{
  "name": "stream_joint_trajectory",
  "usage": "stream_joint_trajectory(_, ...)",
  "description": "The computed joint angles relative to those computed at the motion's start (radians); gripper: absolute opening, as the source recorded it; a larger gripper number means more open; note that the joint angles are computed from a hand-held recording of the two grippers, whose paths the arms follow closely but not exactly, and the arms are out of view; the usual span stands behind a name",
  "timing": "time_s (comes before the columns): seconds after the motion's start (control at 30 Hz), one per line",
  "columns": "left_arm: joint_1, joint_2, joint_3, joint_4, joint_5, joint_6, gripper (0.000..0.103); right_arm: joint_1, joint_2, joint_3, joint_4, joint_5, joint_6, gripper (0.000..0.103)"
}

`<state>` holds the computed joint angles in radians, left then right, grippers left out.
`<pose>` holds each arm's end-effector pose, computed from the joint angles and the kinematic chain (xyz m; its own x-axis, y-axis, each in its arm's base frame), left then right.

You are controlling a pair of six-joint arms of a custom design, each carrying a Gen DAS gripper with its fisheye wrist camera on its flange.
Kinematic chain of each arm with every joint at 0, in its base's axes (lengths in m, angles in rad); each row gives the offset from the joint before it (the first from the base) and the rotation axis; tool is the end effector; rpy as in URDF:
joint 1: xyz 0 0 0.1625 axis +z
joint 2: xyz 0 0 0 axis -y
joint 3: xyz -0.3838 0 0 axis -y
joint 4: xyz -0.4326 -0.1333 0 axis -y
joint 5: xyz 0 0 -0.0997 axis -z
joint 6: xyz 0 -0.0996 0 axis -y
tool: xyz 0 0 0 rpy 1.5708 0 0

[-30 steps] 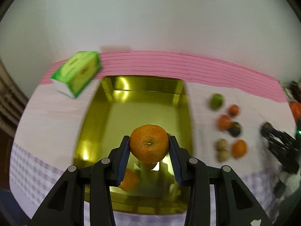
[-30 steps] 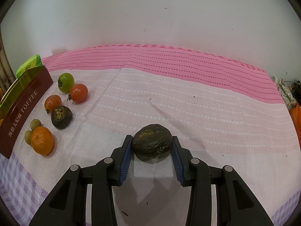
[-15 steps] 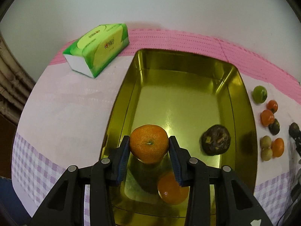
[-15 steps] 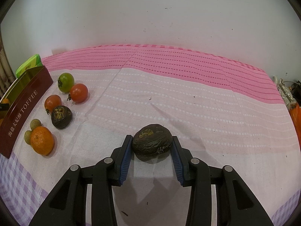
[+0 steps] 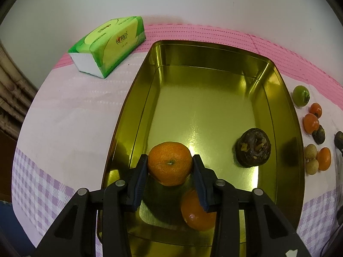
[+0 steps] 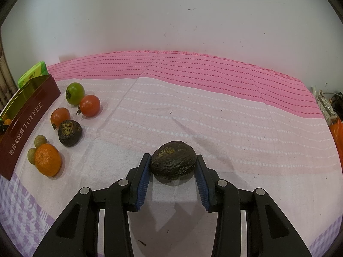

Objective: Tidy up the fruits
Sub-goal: 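Lower the orange into the tray beside the first orange and open the left gripper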

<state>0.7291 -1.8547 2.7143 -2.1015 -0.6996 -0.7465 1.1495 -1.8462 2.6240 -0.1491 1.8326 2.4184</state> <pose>-0.0458 -0.3218 0.1103 -0.6589 0.0452 -0.7509 0.3520 0.9007 -0.2546 0.0069 -0.2475 0.0911 -0.7558 0.0842 0.6494 -0.3464 0.7902 -0.5056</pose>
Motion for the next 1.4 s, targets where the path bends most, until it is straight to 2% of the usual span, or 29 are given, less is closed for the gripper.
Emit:
stream_joint_trajectory(0.7,-0.04,-0.061,0.009,0.115,-0.007,-0.082,0.038,0.002,0.002,-0.001,0.0,0.002,0.001,0.041)
stream_joint_trajectory(1.0,-0.049,-0.061,0.006,0.138,0.004,-0.08,0.039,0.006,0.006,-0.002,-0.003,0.006,0.003,0.041)
stream_joint_trajectory(1.2,-0.075,-0.082,0.009,0.169,0.007,-0.095,0.045,0.004,0.005,0.0,-0.005,0.004,0.002,0.042)
stream_joint_trajectory(1.4,-0.133,-0.155,0.02,0.248,0.005,-0.126,0.05,0.001,0.005,0.001,-0.007,0.001,0.003,0.042)
